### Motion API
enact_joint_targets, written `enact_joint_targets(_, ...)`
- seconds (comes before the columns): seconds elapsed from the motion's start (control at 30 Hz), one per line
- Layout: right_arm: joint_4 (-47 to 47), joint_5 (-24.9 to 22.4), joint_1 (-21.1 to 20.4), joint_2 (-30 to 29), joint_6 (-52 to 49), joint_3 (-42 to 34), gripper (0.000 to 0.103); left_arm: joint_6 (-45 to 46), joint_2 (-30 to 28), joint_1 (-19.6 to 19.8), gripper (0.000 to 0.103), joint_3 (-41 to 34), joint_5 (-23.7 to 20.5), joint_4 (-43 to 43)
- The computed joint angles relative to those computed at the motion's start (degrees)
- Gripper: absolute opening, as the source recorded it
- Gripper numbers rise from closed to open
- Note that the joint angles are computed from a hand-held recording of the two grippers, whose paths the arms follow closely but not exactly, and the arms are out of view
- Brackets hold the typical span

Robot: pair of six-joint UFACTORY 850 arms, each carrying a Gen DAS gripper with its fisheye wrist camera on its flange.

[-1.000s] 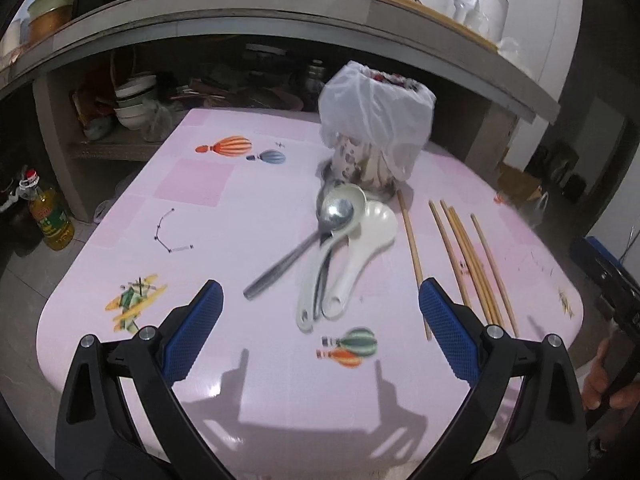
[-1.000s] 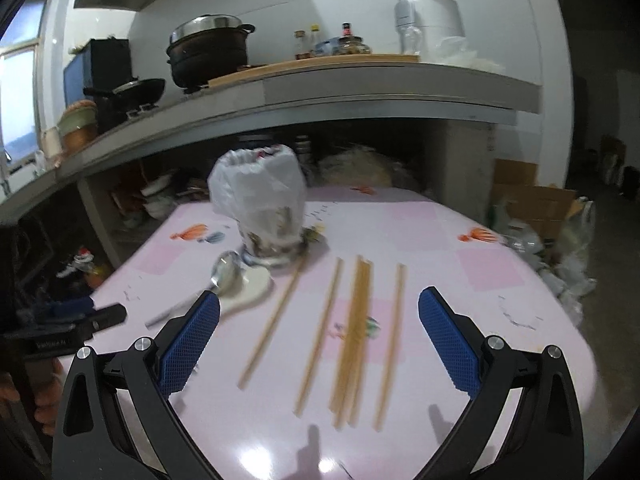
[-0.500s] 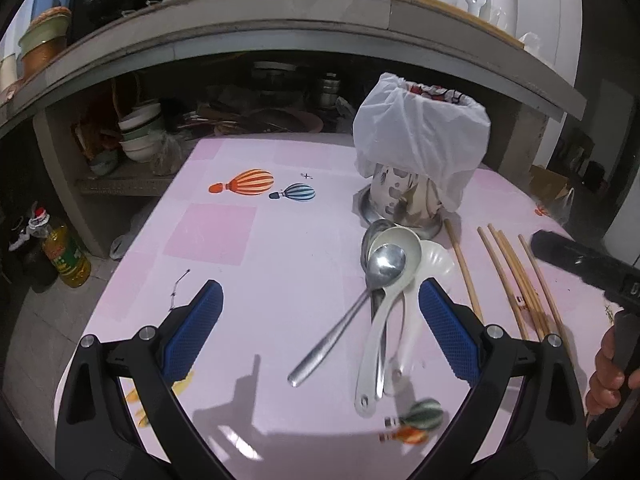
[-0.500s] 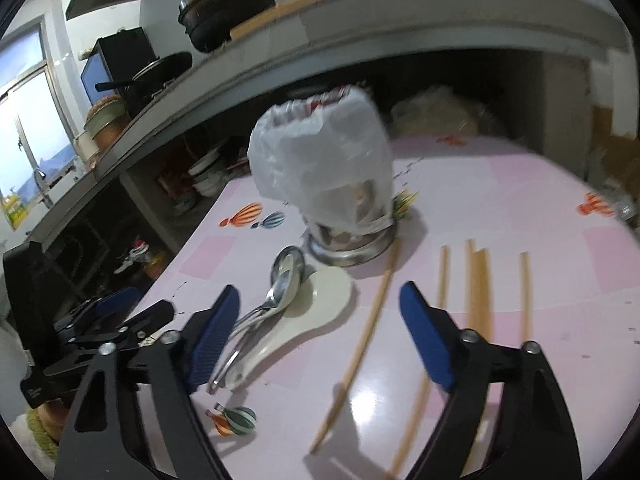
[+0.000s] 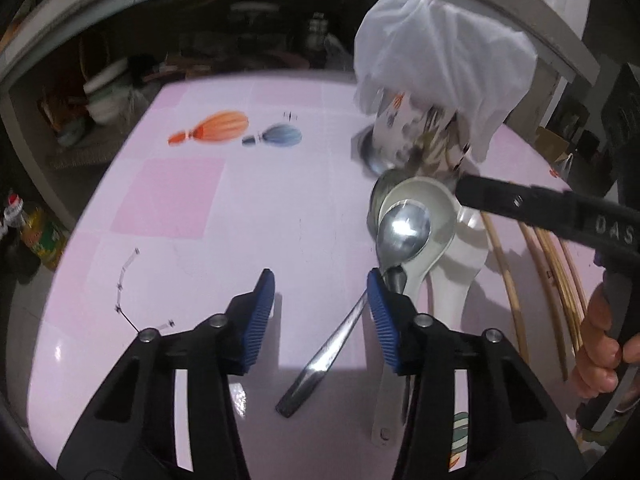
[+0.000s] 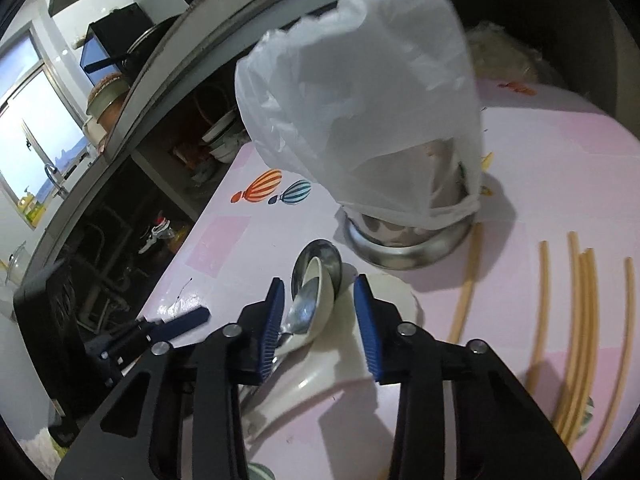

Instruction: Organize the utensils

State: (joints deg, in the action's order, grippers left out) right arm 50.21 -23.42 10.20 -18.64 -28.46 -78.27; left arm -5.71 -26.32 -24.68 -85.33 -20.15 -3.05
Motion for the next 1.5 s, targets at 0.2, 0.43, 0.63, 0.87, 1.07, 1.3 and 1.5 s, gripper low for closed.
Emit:
enact_joint_targets(0.2, -3.43, -1.33, 0.57, -3.01, 3.22, -2.77, 0.014, 2.23, -0.80, 0.13, 0.041, -0.44, -2.60, -3.40)
enact_joint_targets(0.43, -2.64, -3.91, -0.30, -4.03, 2.86, -3.86, 0.009, 2.40, -0.21, -0.40, 0.039, 0.47, -3.43, -3.28)
enact_joint_targets(0.63, -1.67, -5.73, -0.78, -2.81, 1.24, -2.45, 0.008, 5.22, 0.83, -0.87, 0.035, 1.55, -4.61, -6.25)
enact_joint_targets(0.87, 0.48, -7.31, -1.24, -0.48, -1.58, 0.59, 0.007, 8.75, 3.56, -1.53, 0.035, 4.64, -5.79, -10.97)
enact_joint_targets(1.07, 1.32, -6.50, -1.92, 1.26, -2.28, 3.14, 0.007, 11.26, 5.99, -2.12, 0.035, 7.71, -6.55, -14.71)
enact_joint_targets(1.3, 0.49, -5.62, -2.75, 2.33, -1.24, 4.40, 0.007, 9.76, 6.86, -2.47, 0.034, 8.32, -7.39, -13.54)
enact_joint_targets(1.5, 1.90, -6.29, -3.24, 2.53, -3.11, 4.94, 0.007, 12.90, 6.65, -2.26, 0.034, 7.23, -5.48, -14.75)
